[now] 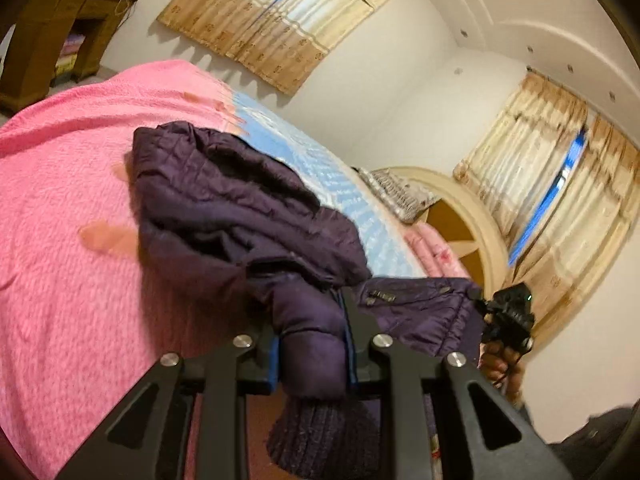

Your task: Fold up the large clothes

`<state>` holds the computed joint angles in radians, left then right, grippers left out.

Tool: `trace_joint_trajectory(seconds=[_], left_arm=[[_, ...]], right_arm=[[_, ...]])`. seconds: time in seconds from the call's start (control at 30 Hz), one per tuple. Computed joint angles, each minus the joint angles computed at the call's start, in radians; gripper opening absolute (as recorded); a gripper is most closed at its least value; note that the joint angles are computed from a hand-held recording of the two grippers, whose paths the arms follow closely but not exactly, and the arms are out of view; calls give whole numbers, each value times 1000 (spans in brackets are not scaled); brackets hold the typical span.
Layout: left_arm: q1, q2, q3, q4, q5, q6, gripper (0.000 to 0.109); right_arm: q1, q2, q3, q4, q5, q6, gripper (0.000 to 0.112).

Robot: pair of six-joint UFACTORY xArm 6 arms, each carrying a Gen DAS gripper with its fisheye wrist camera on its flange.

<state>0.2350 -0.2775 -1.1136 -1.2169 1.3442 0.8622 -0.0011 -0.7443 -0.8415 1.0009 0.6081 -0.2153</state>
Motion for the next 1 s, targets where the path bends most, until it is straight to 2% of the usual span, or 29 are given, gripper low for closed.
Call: trace_joint_trajectory(seconds=[0.07, 0.3, 0.5, 0.63, 0.7, 0.73, 0.83, 0.9, 0.97, 1.0], left_arm=[[-11, 64, -73, -14, 9, -45, 24], [-68, 363, -416, -3, 9, -327, 24], [-134, 640, -760, 104, -1, -534, 25], [-153, 895, -1087, 145, 89, -686, 31], [-158, 968, -1199, 180, 120, -748, 33], [-159, 969, -1207, 187, 115, -762, 35], [-158, 880, -1092, 164, 59, -677, 52], [-157, 836, -1039, 174, -16, -657, 85], [-159, 798, -992, 198, -124, -644, 101], [-156, 771, -954, 195, -173, -622, 103]], right_arm=[[-17, 76, -79, 26, 4, -17, 20], [-43, 356, -359, 12, -8, 34, 20], [-67, 617, -595, -103, -8, 165, 20], [-81, 805, -749, -251, 12, 287, 20], [-85, 879, -804, -335, 21, 331, 20], [-88, 921, -831, -358, 28, 349, 20], [-97, 1015, -889, -367, 50, 343, 20], [-92, 1061, -919, -409, 43, 344, 20], [-87, 1095, -947, -429, 37, 347, 20], [-85, 1111, -966, -445, 39, 351, 20]])
